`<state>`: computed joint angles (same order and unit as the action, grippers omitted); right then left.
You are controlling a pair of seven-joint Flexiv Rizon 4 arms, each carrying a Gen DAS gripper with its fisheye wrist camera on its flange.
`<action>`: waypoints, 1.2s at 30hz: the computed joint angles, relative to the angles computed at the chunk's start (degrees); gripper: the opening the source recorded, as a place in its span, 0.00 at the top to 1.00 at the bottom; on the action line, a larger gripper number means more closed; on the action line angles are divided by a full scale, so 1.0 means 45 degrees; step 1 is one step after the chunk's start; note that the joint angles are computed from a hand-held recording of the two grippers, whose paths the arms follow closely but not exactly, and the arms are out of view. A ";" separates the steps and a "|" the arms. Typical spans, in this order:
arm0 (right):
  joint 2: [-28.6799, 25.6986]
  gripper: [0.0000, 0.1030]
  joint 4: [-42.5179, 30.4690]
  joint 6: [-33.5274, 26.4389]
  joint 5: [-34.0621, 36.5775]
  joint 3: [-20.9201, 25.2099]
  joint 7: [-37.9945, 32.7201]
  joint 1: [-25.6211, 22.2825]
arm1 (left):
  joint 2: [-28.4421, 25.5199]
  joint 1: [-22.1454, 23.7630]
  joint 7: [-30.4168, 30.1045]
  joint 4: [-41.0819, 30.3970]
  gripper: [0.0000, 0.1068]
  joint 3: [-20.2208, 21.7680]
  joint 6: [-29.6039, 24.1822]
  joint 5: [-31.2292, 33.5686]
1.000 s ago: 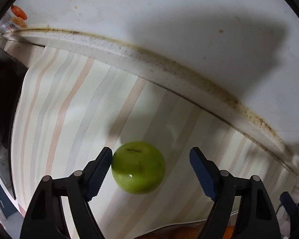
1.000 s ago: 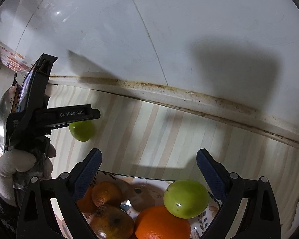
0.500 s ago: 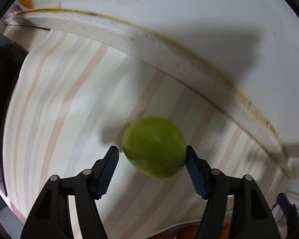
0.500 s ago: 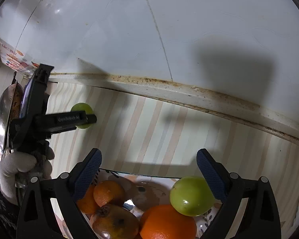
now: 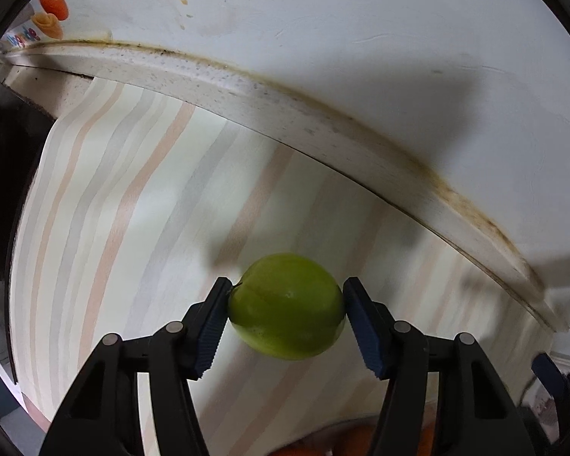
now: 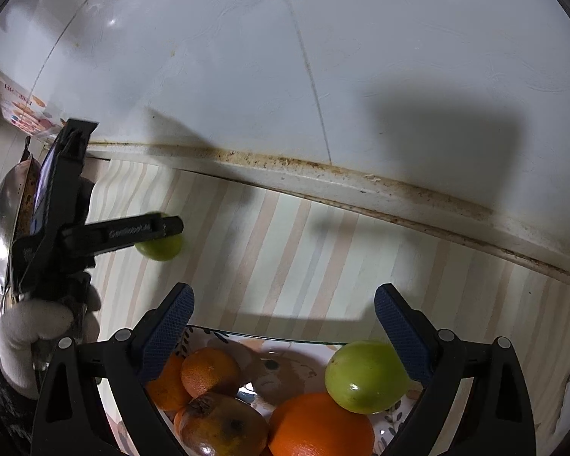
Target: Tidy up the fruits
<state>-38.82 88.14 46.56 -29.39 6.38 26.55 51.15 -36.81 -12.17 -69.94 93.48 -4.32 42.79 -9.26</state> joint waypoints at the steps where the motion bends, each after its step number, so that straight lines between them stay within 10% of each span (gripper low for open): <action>1: 0.0084 0.05 0.0089 0.0014 -0.0023 -0.0005 0.0051 0.0019 | 0.0324 0.0338 0.0383 0.0333 0.46 -0.0193 -0.0066 -0.0284; 7: 0.0618 0.05 0.0611 0.0084 -0.0349 0.0008 0.0652 0.0217 | 0.2792 0.1364 0.3093 0.2657 0.46 -0.0438 -0.1380 -0.2551; 19: 0.0983 0.05 0.0548 -0.0538 -0.0806 0.0375 0.1479 0.0698 | 0.3100 0.1518 0.3270 0.2982 0.46 -0.0022 -0.3571 -0.2774; 36: 0.1131 0.05 0.0911 -0.0372 -0.0936 0.0560 0.1999 0.0909 | 0.3505 0.1017 0.2201 0.4050 0.45 0.0060 -0.1756 -0.2198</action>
